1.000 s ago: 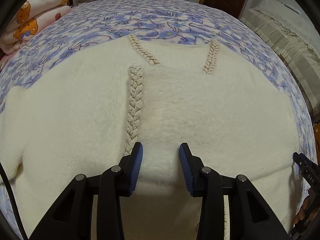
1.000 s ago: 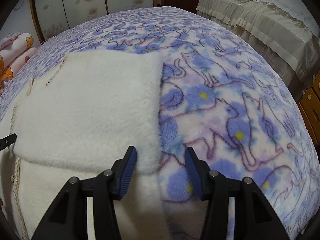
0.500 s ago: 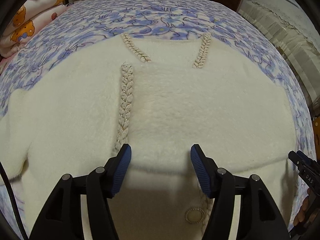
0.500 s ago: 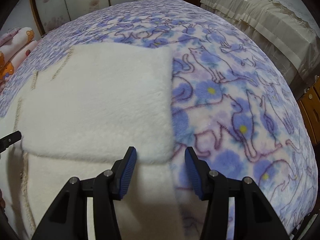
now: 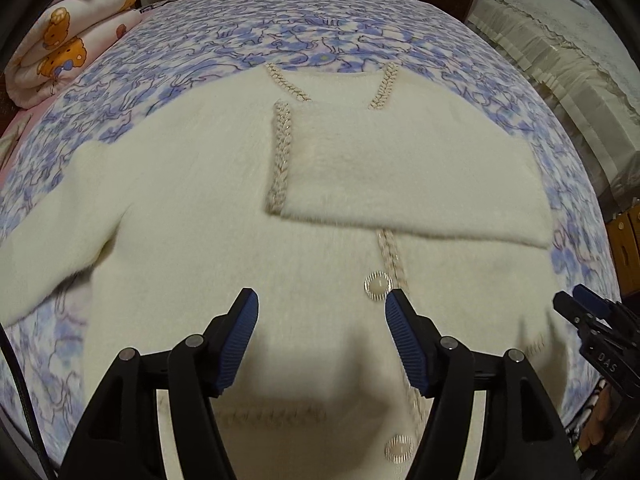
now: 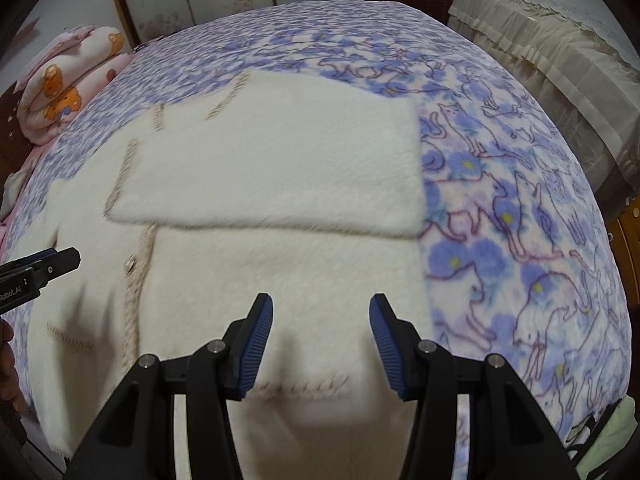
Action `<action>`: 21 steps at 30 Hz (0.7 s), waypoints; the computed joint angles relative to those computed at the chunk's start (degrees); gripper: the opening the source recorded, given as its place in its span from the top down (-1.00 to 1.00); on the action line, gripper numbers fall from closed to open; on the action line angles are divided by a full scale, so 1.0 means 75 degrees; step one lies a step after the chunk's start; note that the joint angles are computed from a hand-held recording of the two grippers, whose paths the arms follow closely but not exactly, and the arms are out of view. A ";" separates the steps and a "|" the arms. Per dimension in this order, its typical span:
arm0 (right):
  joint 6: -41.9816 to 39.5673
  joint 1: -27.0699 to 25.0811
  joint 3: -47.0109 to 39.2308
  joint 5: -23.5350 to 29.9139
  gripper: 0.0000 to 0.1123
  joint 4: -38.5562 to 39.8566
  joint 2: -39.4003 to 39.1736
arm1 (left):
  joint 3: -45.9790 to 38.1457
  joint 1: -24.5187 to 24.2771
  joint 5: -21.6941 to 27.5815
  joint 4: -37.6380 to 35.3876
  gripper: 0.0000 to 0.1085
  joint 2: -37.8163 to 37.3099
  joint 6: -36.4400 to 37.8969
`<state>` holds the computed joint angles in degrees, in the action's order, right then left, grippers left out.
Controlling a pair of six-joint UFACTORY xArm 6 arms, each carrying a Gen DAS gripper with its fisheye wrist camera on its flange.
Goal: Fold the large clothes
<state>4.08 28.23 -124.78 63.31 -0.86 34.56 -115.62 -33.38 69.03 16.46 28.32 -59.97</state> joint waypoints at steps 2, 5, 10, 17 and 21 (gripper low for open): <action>-0.0078 0.0092 0.0473 -0.0027 0.10 0.0033 -0.0355 | 0.0621 -0.0137 -0.0113 0.0015 -0.20 -0.0512 -0.0202; -0.0188 0.0244 0.1202 -0.0108 0.10 0.0137 -0.0903 | 0.1383 -0.0340 -0.0205 0.0057 -0.20 -0.1145 -0.0485; -0.0244 0.0500 0.2165 -0.0258 0.10 0.0240 -0.1644 | 0.2582 -0.0639 -0.0285 0.0067 -0.20 -0.2148 -0.0823; -0.0208 0.0939 0.2737 -0.0280 0.10 0.0222 -0.2178 | 0.4182 -0.0777 -0.0385 0.0117 -0.20 -0.3628 -0.1194; -0.0189 0.1284 0.2462 -0.0140 0.10 0.0199 -0.2081 | 0.4986 -0.0685 -0.0204 0.0315 -0.21 -0.4512 -0.1345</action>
